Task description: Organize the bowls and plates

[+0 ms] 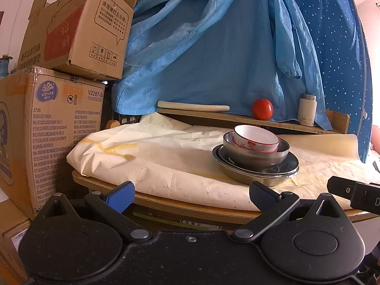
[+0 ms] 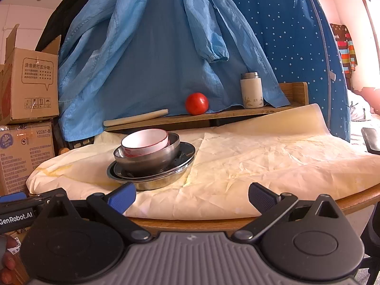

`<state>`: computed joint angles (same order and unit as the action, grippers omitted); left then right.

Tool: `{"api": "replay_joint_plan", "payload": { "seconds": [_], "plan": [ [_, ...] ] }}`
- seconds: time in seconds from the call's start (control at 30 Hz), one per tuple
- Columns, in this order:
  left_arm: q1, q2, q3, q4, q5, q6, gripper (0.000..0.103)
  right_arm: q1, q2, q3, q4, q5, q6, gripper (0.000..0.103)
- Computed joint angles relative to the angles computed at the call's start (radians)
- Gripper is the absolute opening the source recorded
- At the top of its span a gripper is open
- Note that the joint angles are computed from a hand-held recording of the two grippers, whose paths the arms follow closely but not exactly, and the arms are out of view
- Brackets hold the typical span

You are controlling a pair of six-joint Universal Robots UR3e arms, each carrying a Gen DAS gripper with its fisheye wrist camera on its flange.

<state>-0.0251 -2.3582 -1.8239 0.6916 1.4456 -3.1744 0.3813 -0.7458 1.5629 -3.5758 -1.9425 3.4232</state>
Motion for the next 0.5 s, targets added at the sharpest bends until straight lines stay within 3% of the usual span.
{"api": "replay_joint_plan", "payload": {
  "seconds": [0.5],
  "plan": [
    [-0.002, 0.002, 0.001, -0.008, 0.004, 0.005, 0.102, -0.003, 0.000, -0.001, 0.001, 0.001, 0.002, 0.103]
  ]
}}
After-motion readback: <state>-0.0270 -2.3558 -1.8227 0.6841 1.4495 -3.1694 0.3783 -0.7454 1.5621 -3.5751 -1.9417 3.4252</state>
